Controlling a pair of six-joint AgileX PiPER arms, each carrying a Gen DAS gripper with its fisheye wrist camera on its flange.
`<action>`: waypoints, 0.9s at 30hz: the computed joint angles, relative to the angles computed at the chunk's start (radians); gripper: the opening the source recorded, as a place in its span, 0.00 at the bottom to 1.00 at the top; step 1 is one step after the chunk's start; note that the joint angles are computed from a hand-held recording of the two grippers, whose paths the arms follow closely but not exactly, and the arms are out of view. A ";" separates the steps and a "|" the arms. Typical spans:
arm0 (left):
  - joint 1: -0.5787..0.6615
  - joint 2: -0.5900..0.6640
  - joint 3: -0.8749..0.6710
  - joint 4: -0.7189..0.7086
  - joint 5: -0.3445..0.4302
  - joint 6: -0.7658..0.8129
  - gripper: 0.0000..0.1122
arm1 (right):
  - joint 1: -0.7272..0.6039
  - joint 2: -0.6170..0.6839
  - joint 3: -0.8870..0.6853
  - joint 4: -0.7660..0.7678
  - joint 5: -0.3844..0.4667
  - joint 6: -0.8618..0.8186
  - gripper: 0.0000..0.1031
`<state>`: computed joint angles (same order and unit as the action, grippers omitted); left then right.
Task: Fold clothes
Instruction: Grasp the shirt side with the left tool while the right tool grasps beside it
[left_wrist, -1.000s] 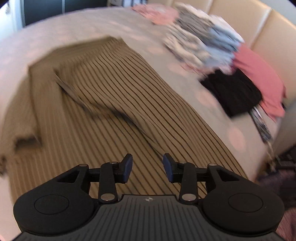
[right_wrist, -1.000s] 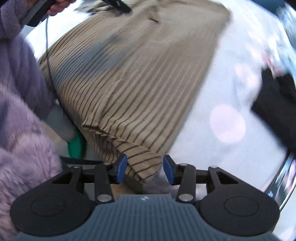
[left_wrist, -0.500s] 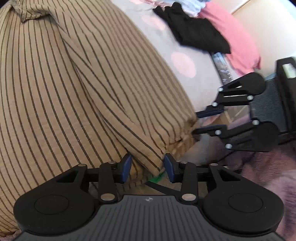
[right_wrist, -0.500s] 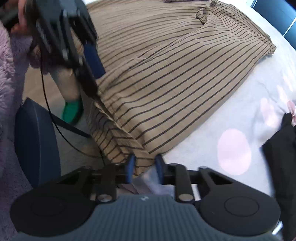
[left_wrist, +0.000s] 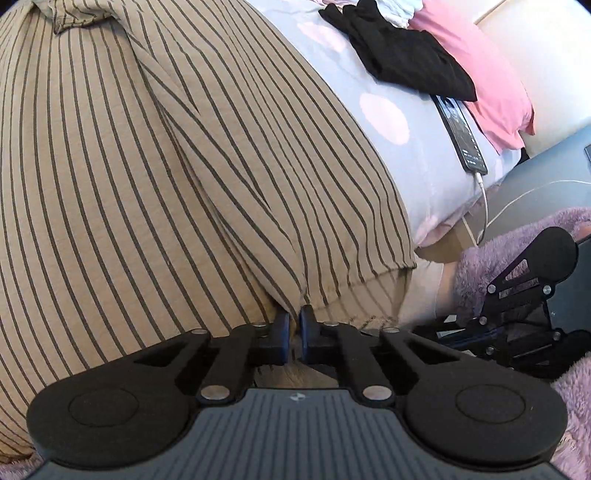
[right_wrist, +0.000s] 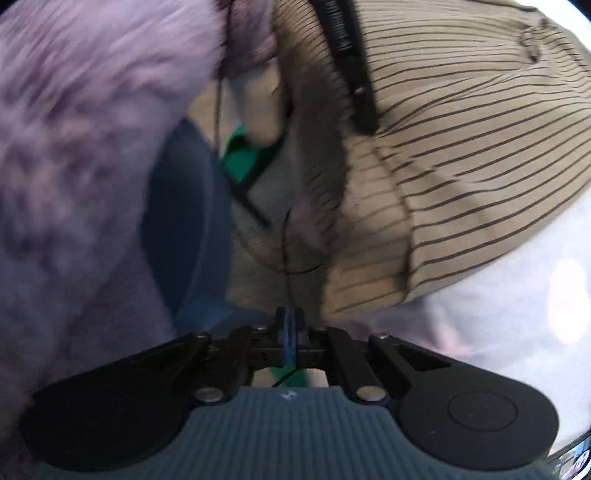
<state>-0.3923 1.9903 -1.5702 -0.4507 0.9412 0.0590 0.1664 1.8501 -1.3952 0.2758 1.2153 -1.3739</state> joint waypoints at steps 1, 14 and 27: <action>0.000 -0.003 0.007 -0.004 -0.002 0.001 0.03 | -0.001 -0.007 0.003 -0.001 0.001 0.000 0.06; -0.007 -0.147 0.130 0.063 -0.123 -0.099 0.05 | 0.050 -0.102 0.116 0.252 -0.448 0.179 0.27; 0.014 -0.136 0.138 0.104 -0.178 -0.178 0.05 | 0.167 0.012 0.132 0.259 -0.641 0.059 0.35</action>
<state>-0.3781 1.8542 -1.4317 -0.3470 0.7633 -0.1190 0.3330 1.8620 -1.2633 0.5352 0.5743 -1.3151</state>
